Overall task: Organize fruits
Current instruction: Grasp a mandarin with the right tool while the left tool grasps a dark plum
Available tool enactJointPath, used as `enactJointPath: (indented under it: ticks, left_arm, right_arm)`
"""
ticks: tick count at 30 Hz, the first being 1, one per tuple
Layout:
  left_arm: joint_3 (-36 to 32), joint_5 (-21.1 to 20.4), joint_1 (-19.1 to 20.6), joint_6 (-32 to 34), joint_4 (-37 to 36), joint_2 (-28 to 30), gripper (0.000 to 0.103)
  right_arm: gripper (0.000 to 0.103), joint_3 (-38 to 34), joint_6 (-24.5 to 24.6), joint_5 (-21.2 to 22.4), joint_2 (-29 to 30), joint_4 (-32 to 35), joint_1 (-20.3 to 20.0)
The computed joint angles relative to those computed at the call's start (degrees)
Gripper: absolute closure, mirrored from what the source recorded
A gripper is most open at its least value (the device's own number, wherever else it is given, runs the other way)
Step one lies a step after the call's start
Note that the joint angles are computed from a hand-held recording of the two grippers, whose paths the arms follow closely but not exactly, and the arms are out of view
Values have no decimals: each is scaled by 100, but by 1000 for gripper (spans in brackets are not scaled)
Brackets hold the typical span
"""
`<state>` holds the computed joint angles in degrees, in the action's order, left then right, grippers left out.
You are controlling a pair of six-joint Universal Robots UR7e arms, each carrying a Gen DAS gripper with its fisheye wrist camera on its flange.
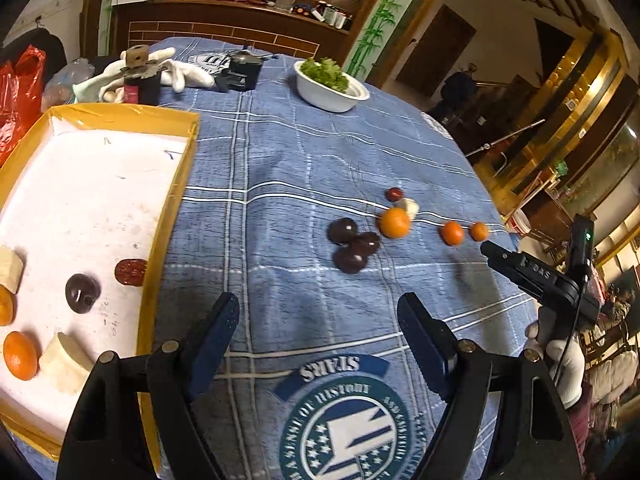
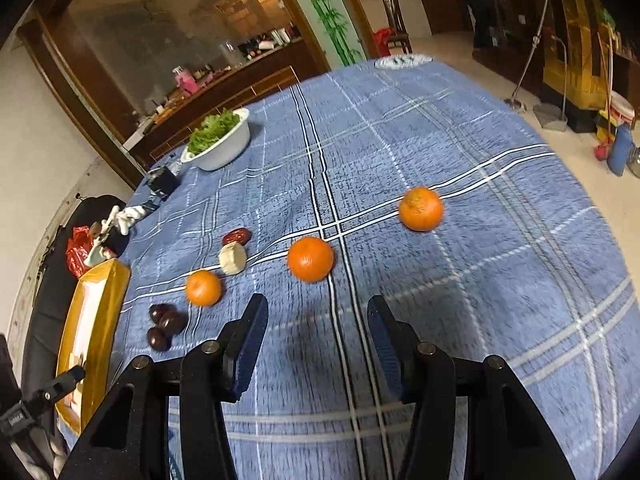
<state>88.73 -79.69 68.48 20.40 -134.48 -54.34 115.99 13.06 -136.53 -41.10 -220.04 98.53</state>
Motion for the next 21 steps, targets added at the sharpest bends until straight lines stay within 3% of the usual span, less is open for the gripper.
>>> enactJointPath:
  ticks: [2,4,7,13,16,21]
  left_arm:
    - [-26,33,-2,88,-7,54,27]
    - [-10,82,-31,222,-32,98,38]
    - [-9,163,-97,417,-33,224,47]
    - [-125,402,-256,588,-126,612,47]
    - [-79,647,-342,849,-447,821,47]
    - [-85,784,-401,1135,-682,1026,51]
  right_arm:
    - [47,-194,-64,-76,75,145,-93]
    - [47,-383,-132,-120,118,314,-201]
    - [47,-537,-282,24,154,325,-307]
    - [48,-759,-644,191,287,359,-375]
    - [66,-745,-819,391,288,370,-384]
    - [68,-872,-1114,134,410,397,-282]
